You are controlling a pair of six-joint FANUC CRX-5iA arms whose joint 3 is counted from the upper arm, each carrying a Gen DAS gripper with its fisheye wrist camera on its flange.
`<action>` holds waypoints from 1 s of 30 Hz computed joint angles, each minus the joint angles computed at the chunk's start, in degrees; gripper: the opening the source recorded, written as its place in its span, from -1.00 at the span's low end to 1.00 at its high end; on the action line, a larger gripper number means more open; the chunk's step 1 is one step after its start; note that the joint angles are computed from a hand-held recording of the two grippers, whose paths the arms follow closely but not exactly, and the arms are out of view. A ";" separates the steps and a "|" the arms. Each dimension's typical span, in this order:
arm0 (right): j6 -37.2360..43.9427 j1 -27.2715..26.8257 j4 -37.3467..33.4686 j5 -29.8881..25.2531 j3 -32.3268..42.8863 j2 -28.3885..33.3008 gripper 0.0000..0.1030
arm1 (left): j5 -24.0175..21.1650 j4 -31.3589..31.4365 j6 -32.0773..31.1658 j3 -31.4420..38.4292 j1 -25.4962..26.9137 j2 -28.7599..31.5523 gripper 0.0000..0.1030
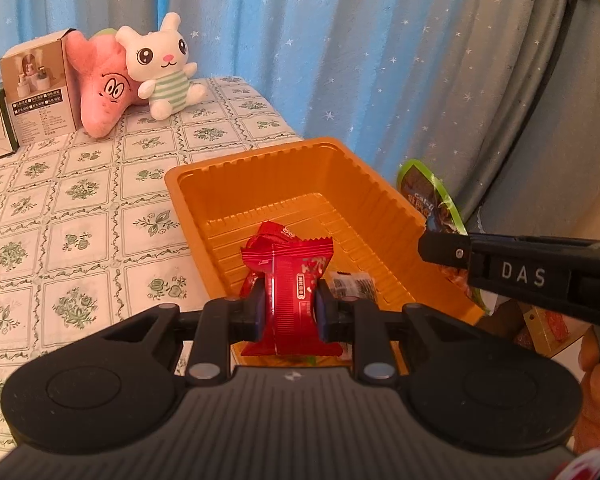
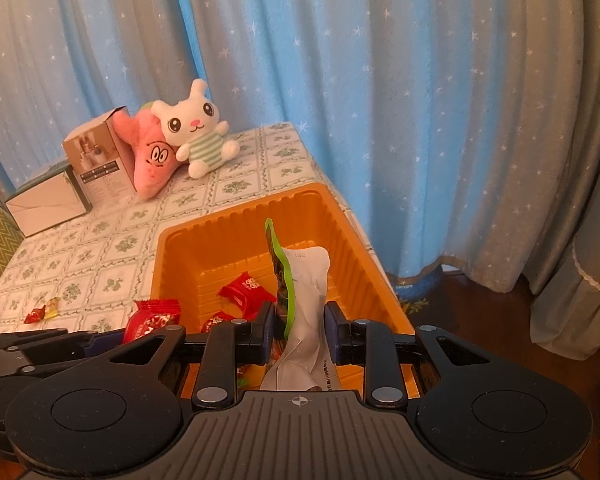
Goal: Organize snacks
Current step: 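Lower the white-and-green packet with the right tool while the left tool lowers the red bar into the tray, then open the left tool over the tray while the right tool releases the white-and-green packet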
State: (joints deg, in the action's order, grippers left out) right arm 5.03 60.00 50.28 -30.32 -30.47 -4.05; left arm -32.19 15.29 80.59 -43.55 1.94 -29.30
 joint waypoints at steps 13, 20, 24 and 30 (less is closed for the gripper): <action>2.28 -1.06 -2.15 0.38 1.29 1.98 -0.48 | 2.17 1.67 -3.06 0.63 0.15 4.42 -0.43; 2.26 -0.74 -3.33 0.68 1.27 2.03 -0.48 | 0.50 -0.45 -1.37 -1.27 2.16 0.19 -0.42; 2.23 -0.44 -3.80 1.27 1.82 2.33 -0.48 | -0.34 0.87 -2.34 -2.70 3.70 -2.49 -0.42; 1.47 -1.22 -5.00 5.30 2.99 3.35 -0.48 | -2.26 2.40 -3.76 -4.43 6.46 -6.06 -0.42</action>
